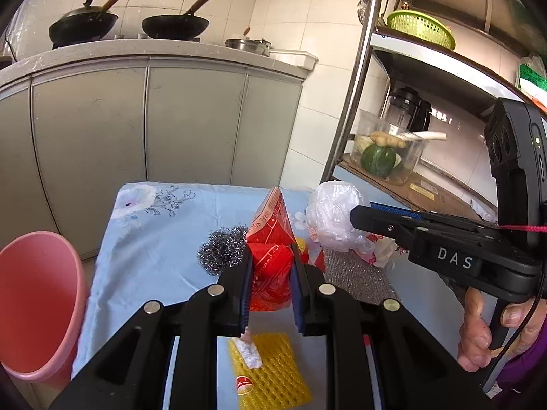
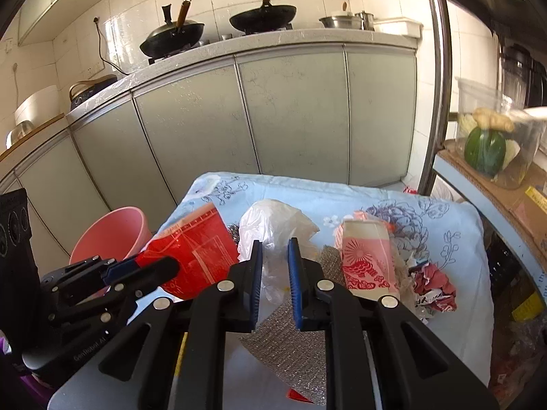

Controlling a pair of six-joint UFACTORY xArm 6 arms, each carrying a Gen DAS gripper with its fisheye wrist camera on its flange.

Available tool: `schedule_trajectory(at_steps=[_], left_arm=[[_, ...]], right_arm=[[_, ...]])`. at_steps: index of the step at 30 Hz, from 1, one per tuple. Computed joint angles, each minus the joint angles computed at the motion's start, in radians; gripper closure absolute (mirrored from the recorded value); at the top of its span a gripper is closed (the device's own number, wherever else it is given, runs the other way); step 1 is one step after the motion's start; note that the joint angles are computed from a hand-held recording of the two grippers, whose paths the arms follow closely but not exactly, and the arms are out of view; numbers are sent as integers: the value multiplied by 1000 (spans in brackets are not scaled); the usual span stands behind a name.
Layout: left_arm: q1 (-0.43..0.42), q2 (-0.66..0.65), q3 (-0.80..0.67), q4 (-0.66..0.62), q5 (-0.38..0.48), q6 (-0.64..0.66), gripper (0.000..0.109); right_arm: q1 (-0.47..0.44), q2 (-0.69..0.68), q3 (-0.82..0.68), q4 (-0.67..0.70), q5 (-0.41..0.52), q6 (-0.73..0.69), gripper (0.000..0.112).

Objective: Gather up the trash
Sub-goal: 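Grasp the red snack bag with the left tool while the right tool grasps the white plastic bag, then carry the red bag and white plastic bag over the pink bucket with both tools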

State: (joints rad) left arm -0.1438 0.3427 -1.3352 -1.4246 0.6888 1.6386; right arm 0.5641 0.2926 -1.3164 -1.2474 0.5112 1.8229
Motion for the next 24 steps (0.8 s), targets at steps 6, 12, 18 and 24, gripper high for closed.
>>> schedule_trajectory(at_steps=[6,12,18,24], left_arm=[[35,-27,0,-45,-4,2,90],[67,-42,-5,-105,-28,30,90],[104,-26,-40,-135,-57,22,90],[143,3,-81,-160,-91,17,90]], right_arm=[[19,2,-36,-34,17,-4,97],[34,45,-113,-51,15,-42,97],[45,116,-222,-14,-2,-132,97],[59,230,-385,67,-32,-268,97]])
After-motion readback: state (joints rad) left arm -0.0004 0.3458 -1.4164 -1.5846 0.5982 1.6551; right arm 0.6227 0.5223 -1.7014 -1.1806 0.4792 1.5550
